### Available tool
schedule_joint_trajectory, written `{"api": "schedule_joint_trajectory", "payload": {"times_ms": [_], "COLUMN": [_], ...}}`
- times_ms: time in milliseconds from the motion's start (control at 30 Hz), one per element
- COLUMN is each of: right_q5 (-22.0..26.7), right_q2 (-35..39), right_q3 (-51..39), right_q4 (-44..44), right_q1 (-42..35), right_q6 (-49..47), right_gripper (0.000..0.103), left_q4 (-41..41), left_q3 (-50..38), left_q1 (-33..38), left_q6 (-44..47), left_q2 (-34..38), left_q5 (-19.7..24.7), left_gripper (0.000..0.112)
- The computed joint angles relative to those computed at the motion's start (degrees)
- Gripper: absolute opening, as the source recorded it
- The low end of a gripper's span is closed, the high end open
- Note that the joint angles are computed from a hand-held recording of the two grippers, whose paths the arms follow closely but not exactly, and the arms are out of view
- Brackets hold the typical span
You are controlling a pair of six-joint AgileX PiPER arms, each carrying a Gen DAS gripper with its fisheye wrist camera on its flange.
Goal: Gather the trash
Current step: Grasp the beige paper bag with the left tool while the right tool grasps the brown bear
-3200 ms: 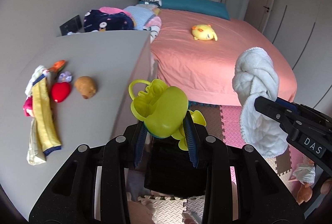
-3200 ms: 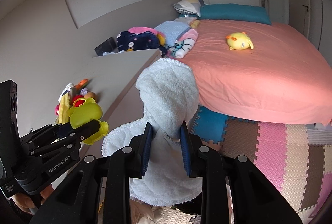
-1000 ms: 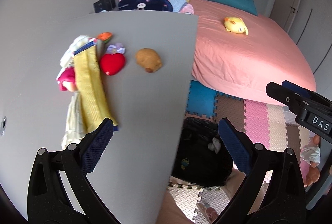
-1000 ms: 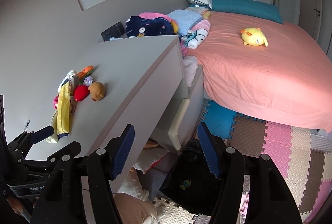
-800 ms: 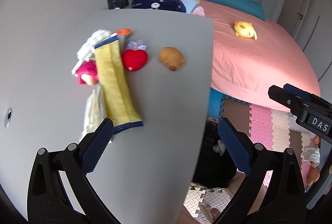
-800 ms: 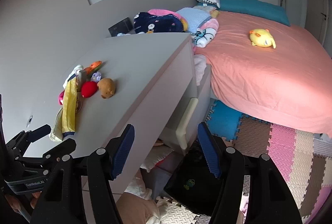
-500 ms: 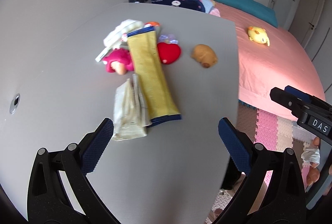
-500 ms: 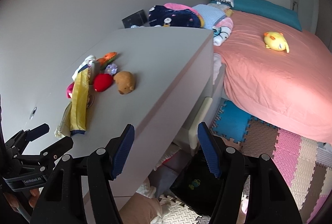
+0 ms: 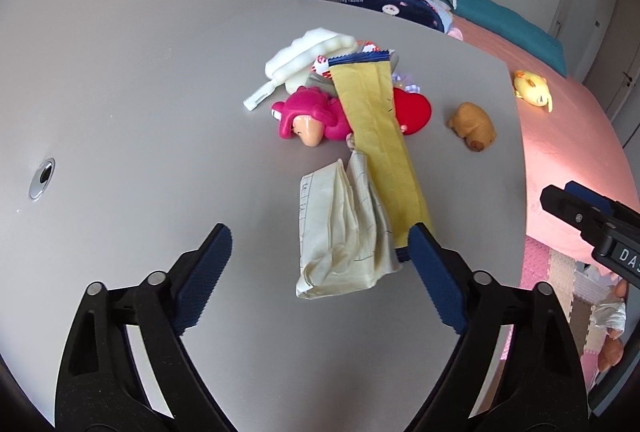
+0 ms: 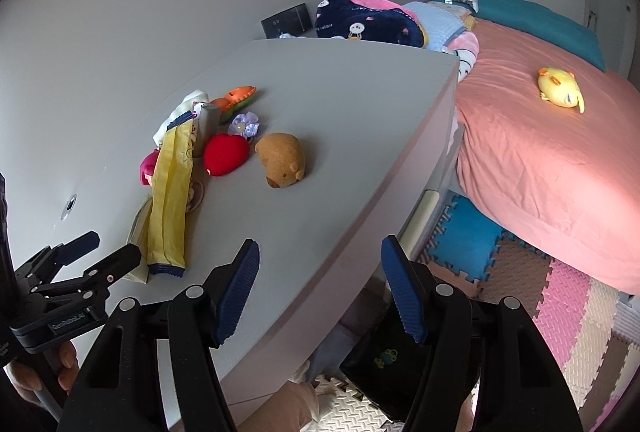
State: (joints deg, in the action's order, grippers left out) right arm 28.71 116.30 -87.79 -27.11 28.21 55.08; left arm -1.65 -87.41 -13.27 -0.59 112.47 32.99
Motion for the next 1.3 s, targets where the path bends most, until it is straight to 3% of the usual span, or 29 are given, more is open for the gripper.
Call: {"api": "schedule_joint_trajectory", "payload": {"times_ms": [67,133,200,533,900,1067,1300], "right_q5": [0.4,0.6,1.1,6.4,17.9,24.8,26.4], "right_q2": [0.7,1.3,2.2,9.5,22.5,29.8,30.8], "right_q3": [-1.1,-1.9,-3.3,-15.7,-39.2,-52.7,-54.9], "right_q4": [0.9,1.7,2.5,6.9,9.2,11.6,12.4], "right_q1": [-0.2,-0.4,-0.6,-1.1,-1.5,-1.4,-1.1], "right_q6": [-1.2,-2.1,-3.2,-11.6,-19.4,-24.3,-25.7], "right_gripper": [0.064,0.064,0.064,0.064,0.064,0.044,0.038], "left_q4": [0.0,-1.7,-2.8,-3.1,-4.5,-1.4,-0.8], "left_q3": [-0.7,-1.7,-2.7,-8.0,-11.2,-12.7,-13.2], "left_q1": [0.3,1.0,1.6,3.2,4.3,3.6,3.4], "left_q6": [0.0,1.0,1.2,1.3,5.0,4.8,4.9], "left_q2": [0.9,1.8,2.7,6.4,9.0,9.6,9.9], "left_q5": [0.3,1.1,2.1,4.3,3.4,4.4,4.8], "left_gripper": [0.074,0.057,0.049,0.049,0.049,0.049,0.049]}}
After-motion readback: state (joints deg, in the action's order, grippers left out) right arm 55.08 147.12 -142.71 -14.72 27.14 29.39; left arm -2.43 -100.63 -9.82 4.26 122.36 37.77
